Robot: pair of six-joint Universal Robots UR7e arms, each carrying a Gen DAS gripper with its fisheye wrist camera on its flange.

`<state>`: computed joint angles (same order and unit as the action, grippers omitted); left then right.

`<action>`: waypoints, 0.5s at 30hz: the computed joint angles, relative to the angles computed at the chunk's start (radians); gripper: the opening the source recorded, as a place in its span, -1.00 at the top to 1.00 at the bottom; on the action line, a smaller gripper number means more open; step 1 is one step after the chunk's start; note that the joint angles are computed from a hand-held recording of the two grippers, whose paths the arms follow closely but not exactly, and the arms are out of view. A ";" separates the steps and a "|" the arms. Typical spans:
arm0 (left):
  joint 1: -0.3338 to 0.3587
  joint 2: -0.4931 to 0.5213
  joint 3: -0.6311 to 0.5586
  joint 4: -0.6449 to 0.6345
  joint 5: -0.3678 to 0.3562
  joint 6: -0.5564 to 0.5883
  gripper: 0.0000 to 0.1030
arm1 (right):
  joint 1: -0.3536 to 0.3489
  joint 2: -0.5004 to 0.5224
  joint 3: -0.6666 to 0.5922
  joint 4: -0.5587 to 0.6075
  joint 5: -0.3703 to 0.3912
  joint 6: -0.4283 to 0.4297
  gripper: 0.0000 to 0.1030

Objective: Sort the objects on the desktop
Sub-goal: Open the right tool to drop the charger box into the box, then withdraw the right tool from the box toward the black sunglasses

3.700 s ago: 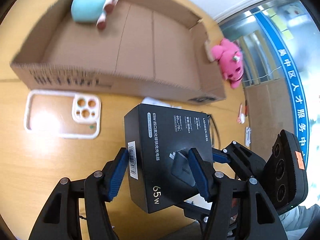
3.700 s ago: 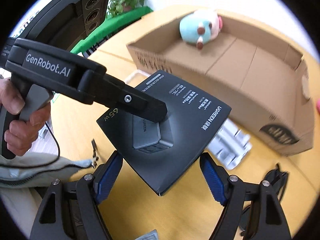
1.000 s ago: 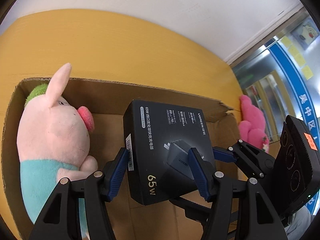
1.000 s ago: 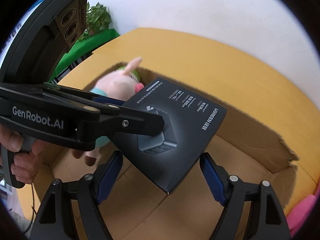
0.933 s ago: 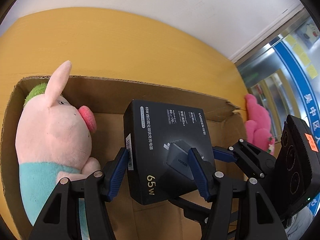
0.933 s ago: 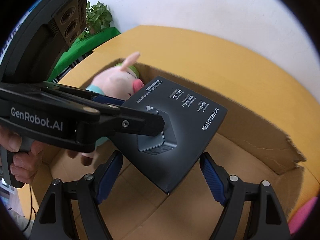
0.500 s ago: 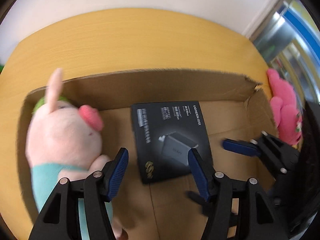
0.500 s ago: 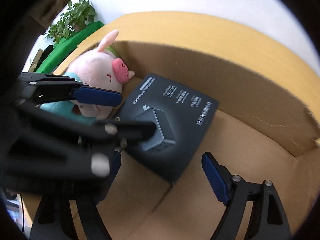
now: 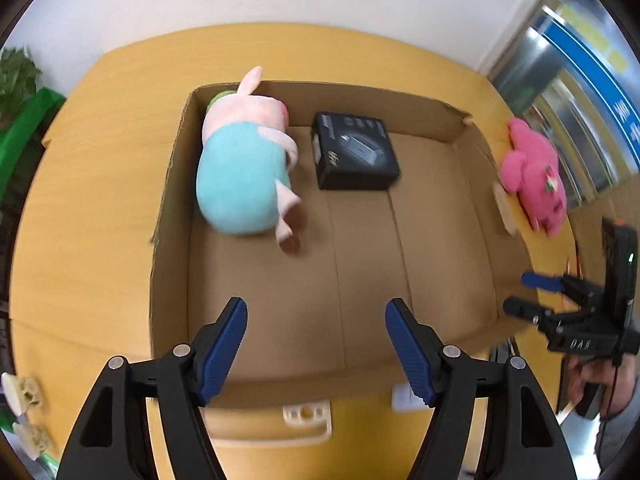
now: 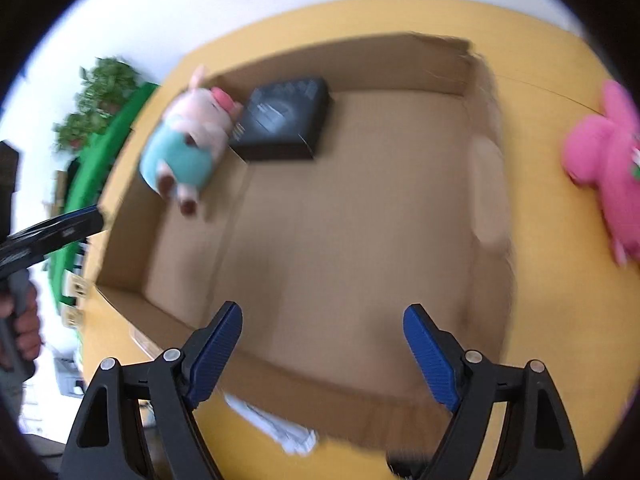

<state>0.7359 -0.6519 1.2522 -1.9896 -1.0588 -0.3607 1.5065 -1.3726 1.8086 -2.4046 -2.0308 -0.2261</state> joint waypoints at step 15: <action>-0.182 -0.173 0.209 -0.253 0.080 0.007 0.90 | 0.277 -0.135 0.104 -0.134 -0.142 -0.002 0.74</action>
